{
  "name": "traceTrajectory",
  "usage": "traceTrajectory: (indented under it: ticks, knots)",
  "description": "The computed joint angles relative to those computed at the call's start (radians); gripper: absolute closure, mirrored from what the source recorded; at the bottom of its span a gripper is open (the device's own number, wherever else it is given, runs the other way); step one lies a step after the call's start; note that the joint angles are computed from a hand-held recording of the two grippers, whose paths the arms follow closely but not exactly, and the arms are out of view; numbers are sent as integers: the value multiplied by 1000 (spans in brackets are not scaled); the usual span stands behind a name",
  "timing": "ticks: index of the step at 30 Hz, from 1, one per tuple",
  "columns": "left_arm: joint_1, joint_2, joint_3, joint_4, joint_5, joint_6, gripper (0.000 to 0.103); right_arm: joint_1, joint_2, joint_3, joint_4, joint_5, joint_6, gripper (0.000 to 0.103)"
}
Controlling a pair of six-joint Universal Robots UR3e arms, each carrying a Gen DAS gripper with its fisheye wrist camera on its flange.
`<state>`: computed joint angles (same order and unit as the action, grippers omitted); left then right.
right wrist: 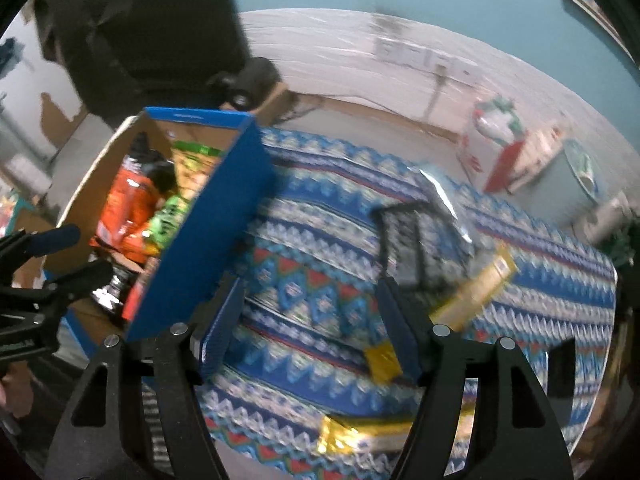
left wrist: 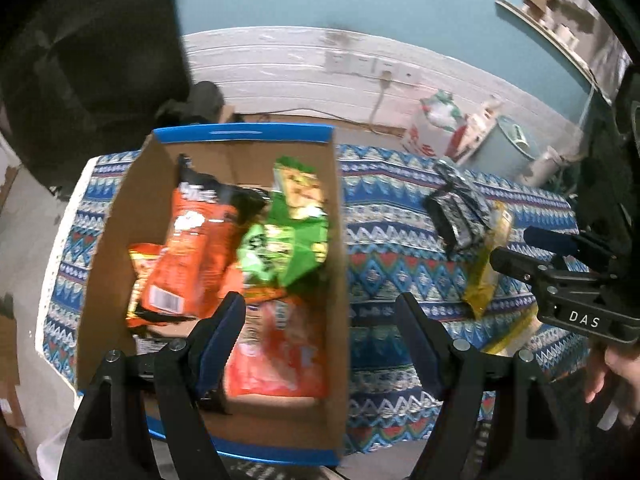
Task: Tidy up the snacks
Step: 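Move both tools back over the yellow bars on the tablecloth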
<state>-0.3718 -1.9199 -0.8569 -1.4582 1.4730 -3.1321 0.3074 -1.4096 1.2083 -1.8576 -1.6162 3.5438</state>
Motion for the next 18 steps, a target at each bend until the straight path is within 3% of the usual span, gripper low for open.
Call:
traceTrajectory:
  ticks: [18]
  knots:
    - [-264, -72, -72, 138, 107, 2, 25, -115, -469, 556, 24, -40, 122, 30]
